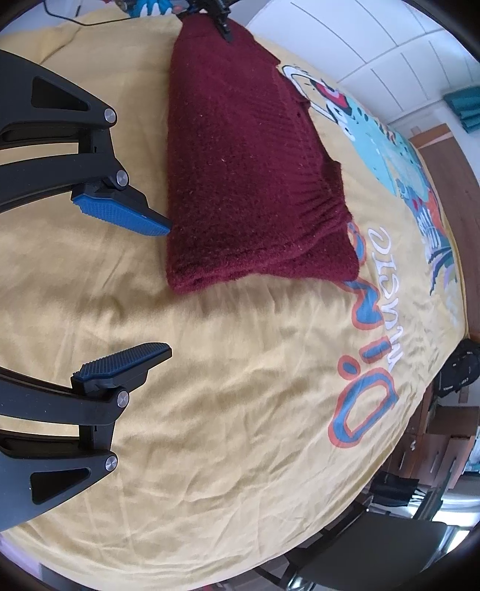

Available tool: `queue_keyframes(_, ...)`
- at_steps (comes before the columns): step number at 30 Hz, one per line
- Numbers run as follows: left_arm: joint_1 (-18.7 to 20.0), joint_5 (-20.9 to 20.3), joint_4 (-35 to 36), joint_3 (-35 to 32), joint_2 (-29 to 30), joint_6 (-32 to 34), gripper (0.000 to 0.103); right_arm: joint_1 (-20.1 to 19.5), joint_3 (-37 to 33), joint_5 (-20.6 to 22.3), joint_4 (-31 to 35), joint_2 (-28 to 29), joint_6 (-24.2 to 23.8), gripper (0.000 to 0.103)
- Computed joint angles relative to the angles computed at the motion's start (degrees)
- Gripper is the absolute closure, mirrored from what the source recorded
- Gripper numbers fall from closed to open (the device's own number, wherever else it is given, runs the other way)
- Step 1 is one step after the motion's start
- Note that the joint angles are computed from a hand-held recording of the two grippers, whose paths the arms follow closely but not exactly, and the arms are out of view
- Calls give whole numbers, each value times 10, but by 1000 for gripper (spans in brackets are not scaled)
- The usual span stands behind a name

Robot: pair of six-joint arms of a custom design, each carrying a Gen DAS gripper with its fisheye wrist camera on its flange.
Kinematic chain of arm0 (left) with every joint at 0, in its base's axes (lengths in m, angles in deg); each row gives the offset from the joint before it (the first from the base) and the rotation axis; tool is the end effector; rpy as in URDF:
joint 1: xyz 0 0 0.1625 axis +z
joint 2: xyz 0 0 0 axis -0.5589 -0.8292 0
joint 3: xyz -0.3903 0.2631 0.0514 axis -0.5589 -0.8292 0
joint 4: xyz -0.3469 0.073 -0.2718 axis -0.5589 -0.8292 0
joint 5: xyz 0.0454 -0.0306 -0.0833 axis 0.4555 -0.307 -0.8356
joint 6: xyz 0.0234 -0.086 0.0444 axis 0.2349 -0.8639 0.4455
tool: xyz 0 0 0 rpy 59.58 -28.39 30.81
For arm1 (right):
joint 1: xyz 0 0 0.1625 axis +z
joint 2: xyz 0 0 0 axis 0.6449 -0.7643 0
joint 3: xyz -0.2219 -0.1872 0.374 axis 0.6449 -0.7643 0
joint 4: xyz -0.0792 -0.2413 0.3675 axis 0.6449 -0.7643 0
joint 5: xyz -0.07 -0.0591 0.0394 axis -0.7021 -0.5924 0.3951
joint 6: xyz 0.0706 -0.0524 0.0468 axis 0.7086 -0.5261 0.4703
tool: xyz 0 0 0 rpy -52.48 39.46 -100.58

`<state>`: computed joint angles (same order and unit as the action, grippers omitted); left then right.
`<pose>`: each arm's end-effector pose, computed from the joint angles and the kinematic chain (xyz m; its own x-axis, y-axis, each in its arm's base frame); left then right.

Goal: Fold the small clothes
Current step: 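Lift the side edge with the left gripper and fold it across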

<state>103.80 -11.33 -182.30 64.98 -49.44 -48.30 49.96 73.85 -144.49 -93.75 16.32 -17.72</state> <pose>-0.0588 -0.6659 0.2064 -0.9098 -0.3756 0.1768 -0.3773 0.5706 -0.7294 0.0951 -0.8805 0.1863 -0.7488 -0.3654 0.5530 -0.5277 0.8335 -0.1637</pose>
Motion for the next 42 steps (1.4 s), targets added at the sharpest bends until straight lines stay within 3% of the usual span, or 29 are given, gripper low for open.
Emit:
queue_keyframes(5,-28,31,2,-20,11,-12,77,-5,8,12,-2,-12,4,41)
queue_keyframes(14,-65,64,84,-104,51,-31,78,-23,12,30,-2,-37,12,41)
queue_keyframes(23,-81,49,117,-215,124,-33,78,-49,14,50,0,-62,25,41)
queue_keyframes(29,-87,32,179,-335,195,-24,78,-68,17,61,-2,-80,31,41)
queue_keyframes(35,-95,22,294,-502,296,0,78,-88,18,68,-4,-97,42,41)
queue_keyframes(42,-109,93,554,-730,437,5,78,-116,24,77,-13,-119,62,41)
